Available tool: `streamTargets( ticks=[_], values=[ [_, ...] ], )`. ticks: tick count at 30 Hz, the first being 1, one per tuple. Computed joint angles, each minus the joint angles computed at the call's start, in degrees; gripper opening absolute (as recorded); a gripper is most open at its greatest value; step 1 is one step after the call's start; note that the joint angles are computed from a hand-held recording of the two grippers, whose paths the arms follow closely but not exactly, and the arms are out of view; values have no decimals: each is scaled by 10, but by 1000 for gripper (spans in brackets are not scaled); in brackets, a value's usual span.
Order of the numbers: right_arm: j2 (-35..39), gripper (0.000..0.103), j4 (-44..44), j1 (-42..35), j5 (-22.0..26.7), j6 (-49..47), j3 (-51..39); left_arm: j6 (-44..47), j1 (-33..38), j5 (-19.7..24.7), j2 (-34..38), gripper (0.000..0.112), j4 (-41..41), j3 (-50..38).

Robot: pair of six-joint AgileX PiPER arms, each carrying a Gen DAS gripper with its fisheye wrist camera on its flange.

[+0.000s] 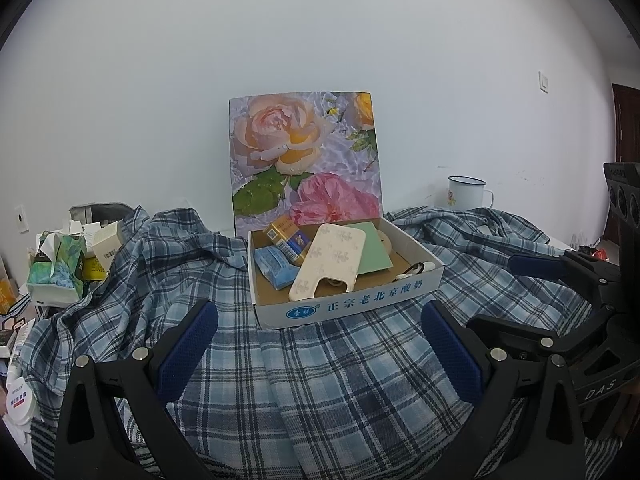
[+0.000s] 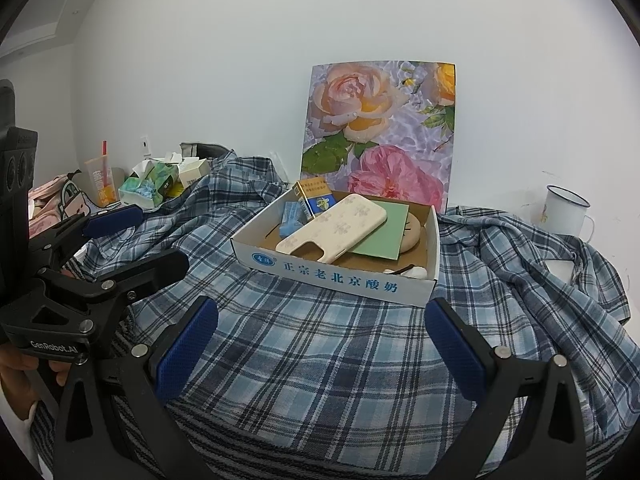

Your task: Organize soft objects

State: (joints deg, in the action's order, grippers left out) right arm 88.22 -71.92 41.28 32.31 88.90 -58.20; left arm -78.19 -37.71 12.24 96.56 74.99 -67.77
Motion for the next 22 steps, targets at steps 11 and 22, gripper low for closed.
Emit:
streamTargets(
  ticks=[11,22],
  values=[
    [2,103,8,0,1,-7,-3,6,0,1,-2,103,-6,2],
    [2,103,7,0,0,-5,-3,14,1,1,0,103,-14,-1]
  ],
)
